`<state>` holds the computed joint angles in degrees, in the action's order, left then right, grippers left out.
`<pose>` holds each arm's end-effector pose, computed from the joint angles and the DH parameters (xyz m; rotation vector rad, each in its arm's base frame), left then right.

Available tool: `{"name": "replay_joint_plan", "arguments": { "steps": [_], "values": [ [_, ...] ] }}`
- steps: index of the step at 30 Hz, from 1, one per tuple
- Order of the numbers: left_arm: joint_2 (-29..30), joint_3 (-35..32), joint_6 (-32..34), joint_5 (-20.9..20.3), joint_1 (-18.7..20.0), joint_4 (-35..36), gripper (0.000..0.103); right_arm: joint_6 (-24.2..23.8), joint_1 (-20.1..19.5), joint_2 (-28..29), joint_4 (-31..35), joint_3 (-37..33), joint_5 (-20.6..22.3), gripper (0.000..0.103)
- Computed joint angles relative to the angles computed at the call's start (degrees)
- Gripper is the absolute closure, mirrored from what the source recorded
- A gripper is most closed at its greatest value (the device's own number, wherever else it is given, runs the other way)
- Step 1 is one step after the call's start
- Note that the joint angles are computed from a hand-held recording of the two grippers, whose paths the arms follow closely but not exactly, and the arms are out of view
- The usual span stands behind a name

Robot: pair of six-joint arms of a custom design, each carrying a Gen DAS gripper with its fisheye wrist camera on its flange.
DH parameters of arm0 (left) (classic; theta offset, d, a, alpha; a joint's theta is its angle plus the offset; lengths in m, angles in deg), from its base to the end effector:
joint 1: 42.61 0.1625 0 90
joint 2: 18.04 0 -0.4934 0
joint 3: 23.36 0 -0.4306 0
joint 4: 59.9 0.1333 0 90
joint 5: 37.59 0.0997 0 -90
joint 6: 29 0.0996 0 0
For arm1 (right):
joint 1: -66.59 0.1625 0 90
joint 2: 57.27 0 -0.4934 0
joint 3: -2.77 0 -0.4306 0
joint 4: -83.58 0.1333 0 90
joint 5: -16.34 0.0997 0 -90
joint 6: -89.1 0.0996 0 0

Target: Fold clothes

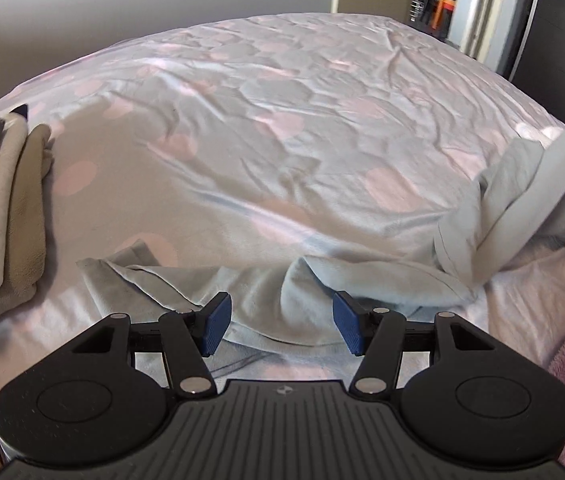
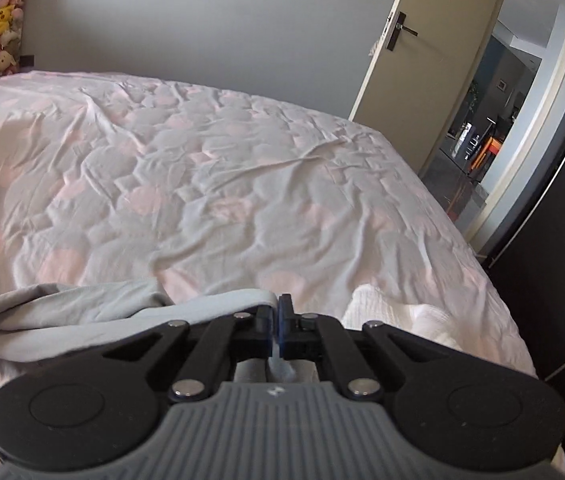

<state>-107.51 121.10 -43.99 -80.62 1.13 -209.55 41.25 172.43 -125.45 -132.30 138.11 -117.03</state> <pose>-0.1151 -0.3954 0.2436 0.6071 2.3268 -0.6164 0.1891 -0.4288 0.2713 0.6806 -1.9504 0.8691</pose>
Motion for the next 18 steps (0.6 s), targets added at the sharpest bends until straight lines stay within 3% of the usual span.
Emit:
{"name": "replay_joint_plan", "arguments": {
  "steps": [4, 8, 11, 18],
  "values": [
    [1.3, 1.0, 1.9, 0.0, -0.6, -1.0, 0.045, -2.9, 0.0, 1.2, -9.1, -0.1, -3.6, 0.100],
    [3.8, 3.0, 6.0, -1.3, -1.0, -6.3, 0.045, -0.9, -1.1, -1.2, -7.2, 0.9, -3.6, 0.100],
    [7.3, 5.1, 12.7, -2.1, -1.7, -14.4, 0.045, -1.7, -0.9, -1.4, -7.6, 1.4, -3.8, 0.100],
    [17.1, 9.7, 30.1, 4.6, -4.0, -30.1, 0.054, -1.2, -0.9, -1.3, -6.9, 1.3, -3.4, 0.100]
  ]
}}
